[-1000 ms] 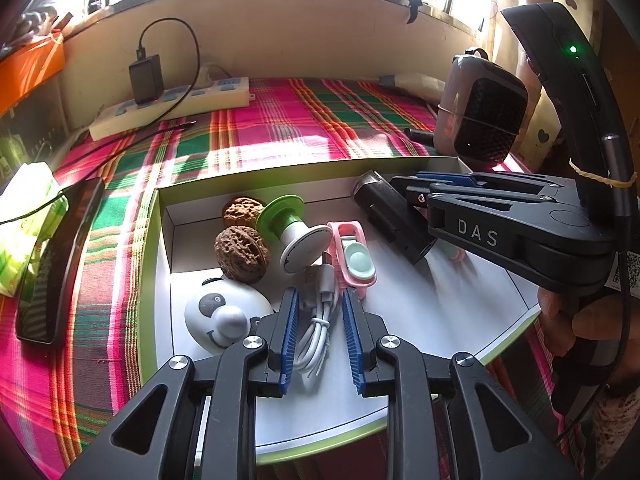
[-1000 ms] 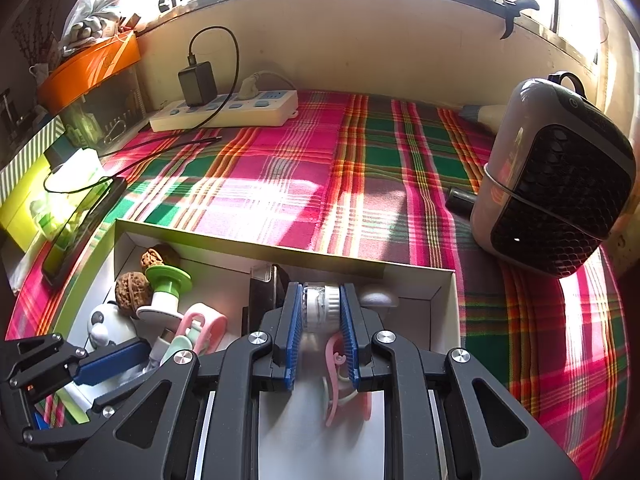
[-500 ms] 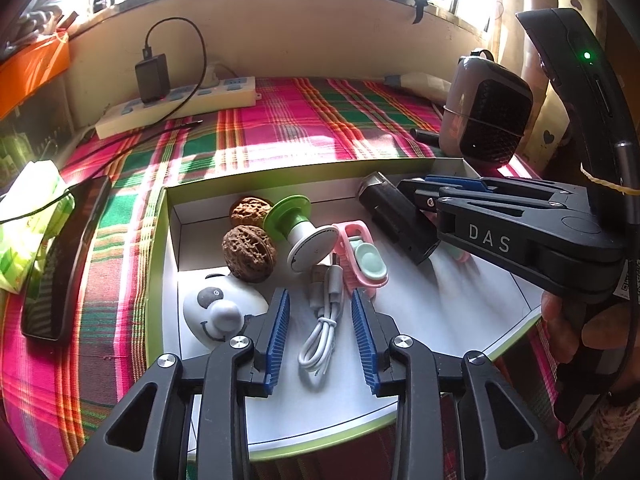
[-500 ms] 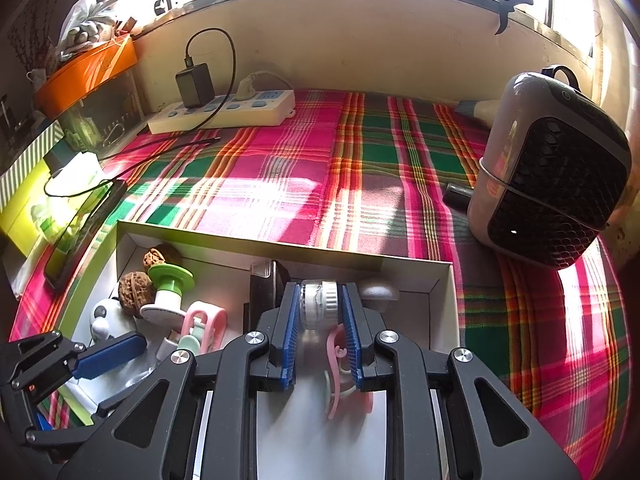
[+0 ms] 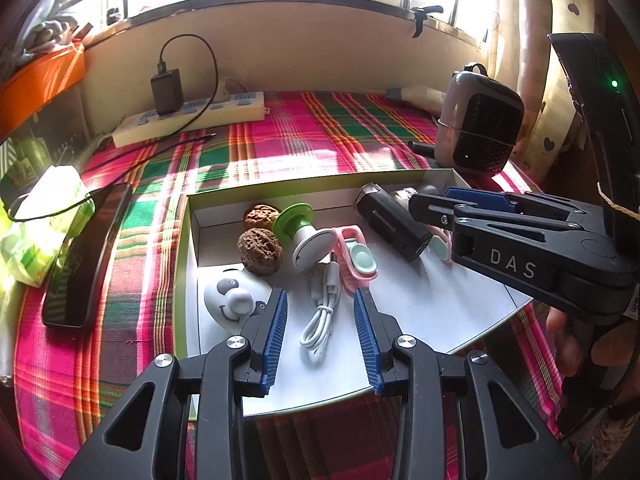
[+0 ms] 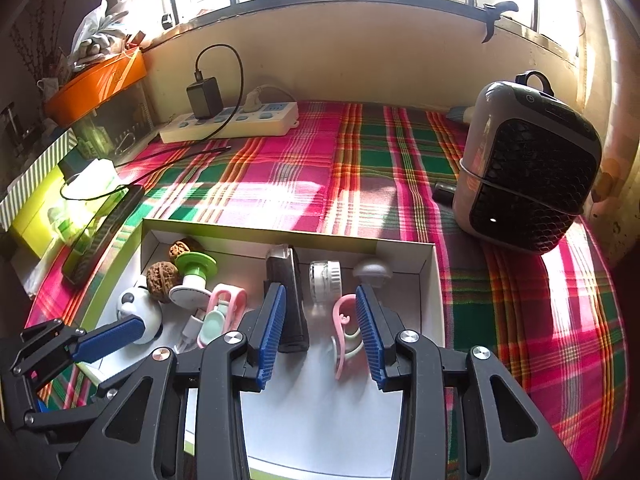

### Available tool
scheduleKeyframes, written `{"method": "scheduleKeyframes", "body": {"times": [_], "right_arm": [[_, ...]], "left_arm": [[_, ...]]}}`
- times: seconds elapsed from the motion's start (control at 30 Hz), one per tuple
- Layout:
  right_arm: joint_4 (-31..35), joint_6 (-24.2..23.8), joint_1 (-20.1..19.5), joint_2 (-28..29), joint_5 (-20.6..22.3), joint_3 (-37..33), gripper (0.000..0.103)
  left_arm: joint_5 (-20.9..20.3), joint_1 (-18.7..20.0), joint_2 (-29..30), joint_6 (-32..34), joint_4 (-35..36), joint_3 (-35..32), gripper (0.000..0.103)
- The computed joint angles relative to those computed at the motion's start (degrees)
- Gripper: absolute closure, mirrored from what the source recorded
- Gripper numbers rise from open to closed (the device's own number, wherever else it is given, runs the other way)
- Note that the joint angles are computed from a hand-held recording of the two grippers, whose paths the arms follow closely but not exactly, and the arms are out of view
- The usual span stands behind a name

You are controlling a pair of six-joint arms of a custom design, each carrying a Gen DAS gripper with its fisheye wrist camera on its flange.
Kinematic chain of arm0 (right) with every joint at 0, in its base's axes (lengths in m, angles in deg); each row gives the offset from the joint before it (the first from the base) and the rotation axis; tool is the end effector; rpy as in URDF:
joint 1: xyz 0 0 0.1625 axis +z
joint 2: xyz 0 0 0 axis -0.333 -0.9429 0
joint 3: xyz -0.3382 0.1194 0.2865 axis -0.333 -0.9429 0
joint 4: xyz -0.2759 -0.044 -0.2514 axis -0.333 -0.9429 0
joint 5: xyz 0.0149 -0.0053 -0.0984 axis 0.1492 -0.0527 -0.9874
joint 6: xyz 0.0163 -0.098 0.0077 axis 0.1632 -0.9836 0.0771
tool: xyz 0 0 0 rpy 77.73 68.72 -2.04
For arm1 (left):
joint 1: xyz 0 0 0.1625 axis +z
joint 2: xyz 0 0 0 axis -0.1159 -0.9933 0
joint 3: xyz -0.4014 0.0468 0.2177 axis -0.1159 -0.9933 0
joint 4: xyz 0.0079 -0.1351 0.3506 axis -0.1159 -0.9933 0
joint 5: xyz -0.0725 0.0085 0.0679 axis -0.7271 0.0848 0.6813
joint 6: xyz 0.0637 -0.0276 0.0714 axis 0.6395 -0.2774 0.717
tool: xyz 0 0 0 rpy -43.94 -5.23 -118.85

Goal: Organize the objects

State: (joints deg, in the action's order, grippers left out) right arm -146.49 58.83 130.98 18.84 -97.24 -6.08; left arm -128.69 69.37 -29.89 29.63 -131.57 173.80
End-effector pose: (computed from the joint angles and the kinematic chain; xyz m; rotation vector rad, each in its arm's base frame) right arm 0.3419 -0.6643 0.0090 0.5908 -2.3589 0.7763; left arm -0.0965 -0.6166 0.2679 0.5463 2.3748 -0.7882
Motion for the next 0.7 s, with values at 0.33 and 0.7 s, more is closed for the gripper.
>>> {"method": "scheduleKeyframes", "body": {"times": [0.33, 0.7], "right_arm": [[-5.0, 0.9, 1.2, -2.3, 0.6, 6.1, 0.065], [-11.5, 1.9, 2.7, -4.7, -0.7, 14.2, 0.064]], "left_arm": [[2.0, -1.9, -2.3, -0.9, -2.0, 4.0, 0.070], [5.6, -4.5, -5.1, -3.6, -5.4, 10.2, 0.070]]}}
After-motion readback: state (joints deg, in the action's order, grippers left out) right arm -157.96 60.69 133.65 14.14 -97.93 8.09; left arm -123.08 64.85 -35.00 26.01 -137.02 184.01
